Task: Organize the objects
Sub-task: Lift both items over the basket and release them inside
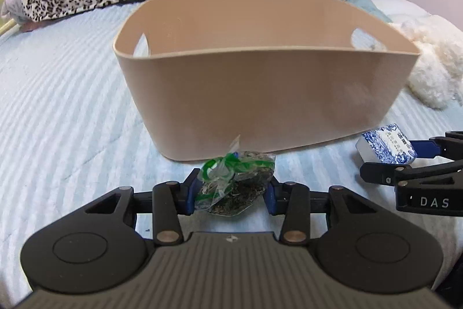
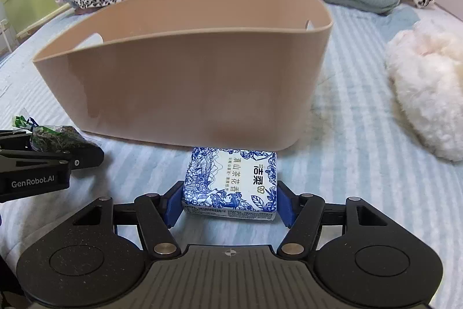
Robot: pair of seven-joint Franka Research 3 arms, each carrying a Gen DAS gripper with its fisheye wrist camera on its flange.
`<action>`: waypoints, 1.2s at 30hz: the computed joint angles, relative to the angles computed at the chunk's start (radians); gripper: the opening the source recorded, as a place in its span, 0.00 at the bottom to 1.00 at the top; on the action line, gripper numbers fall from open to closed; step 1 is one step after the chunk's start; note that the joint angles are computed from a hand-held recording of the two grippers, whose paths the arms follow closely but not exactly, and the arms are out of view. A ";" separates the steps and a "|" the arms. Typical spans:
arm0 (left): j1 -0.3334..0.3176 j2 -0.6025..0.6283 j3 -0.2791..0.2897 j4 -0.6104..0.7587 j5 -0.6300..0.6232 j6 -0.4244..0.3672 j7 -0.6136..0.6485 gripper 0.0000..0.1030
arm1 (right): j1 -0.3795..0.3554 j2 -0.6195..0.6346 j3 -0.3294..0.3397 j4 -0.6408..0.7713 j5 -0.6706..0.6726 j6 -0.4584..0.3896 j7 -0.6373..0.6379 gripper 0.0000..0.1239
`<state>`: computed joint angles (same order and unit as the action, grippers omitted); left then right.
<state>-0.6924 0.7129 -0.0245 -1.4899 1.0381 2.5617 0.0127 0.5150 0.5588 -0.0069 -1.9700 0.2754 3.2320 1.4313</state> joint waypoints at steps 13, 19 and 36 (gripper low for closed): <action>-0.026 -0.131 -0.020 -0.068 0.127 -0.058 -0.107 0.44 | -0.015 -0.165 0.038 -0.168 0.045 0.164 -0.083 0.50; -0.008 -0.163 -0.038 -0.044 0.185 -0.090 -0.121 0.44 | -0.109 -0.210 0.128 -0.174 0.020 0.226 -0.086 0.50; 0.020 0.097 0.014 0.409 0.004 -0.215 0.218 0.44 | -0.026 -0.007 0.018 0.235 0.055 0.109 -0.135 0.50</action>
<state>-0.6728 0.8095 -0.0110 -1.0808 1.0424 2.3469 0.2305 0.4894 0.5517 0.0111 -1.7346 0.3304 3.3413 1.2960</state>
